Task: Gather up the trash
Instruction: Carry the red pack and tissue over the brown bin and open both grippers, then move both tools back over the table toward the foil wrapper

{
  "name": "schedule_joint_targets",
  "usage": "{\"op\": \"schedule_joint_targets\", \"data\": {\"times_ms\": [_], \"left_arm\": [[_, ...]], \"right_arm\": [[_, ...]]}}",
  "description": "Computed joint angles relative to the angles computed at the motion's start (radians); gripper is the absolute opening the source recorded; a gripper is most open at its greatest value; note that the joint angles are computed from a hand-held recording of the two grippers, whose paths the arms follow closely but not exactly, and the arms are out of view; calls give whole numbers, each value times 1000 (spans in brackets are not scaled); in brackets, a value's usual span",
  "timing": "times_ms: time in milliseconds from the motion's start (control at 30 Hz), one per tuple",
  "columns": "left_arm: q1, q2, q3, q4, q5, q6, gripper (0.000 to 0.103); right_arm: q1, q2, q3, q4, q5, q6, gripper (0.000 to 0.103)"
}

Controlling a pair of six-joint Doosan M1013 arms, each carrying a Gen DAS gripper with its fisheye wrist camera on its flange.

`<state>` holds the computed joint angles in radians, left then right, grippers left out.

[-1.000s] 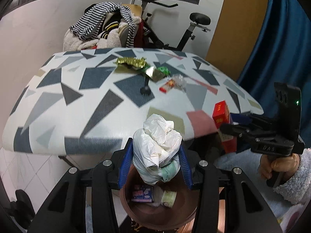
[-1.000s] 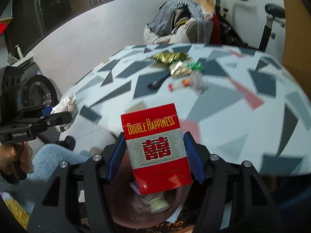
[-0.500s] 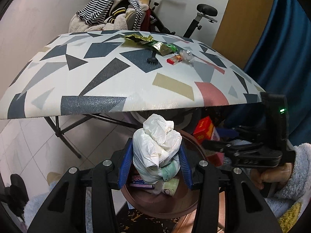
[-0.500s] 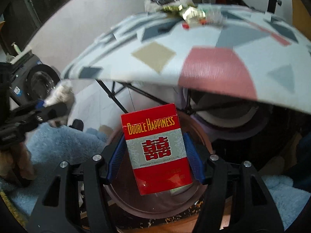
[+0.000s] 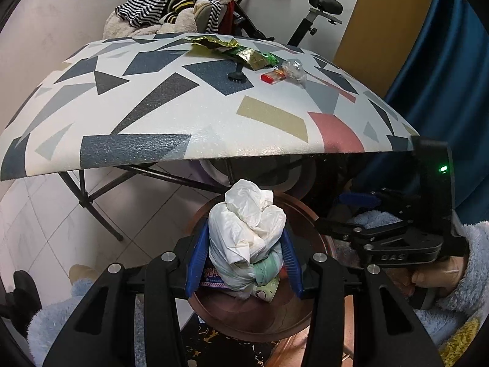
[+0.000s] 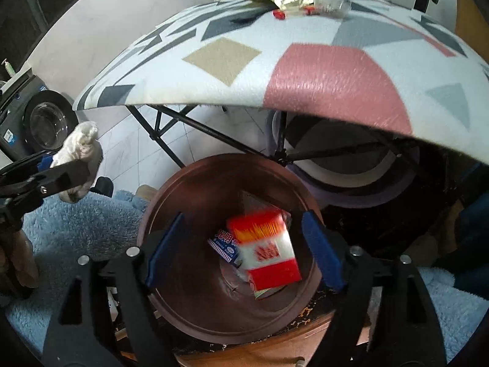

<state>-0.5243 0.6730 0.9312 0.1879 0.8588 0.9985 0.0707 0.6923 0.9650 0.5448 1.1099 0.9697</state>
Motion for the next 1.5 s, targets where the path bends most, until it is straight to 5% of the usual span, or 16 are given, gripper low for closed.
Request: {"op": "schedule_joint_targets", "data": {"times_ms": [267, 467, 833, 1167, 1500], "left_arm": [[0, 10, -13, -10, 25, 6, 44], [0, 35, -49, -35, 76, 38, 44], [-6, 67, -99, -47, 141, 82, 46], [-14, 57, -95, 64, 148, -8, 96], [-8, 24, -84, 190, 94, -63, 97]], "right_arm": [[-8, -89, 122, 71, -248, -125, 93], [-14, -102, 131, 82, -325, -132, 94], [-28, -97, 115, 69, -326, -69, 94], [-30, -96, 114, 62, -324, -55, 97], [-27, -86, 86, 18, -304, -12, 97]]}}
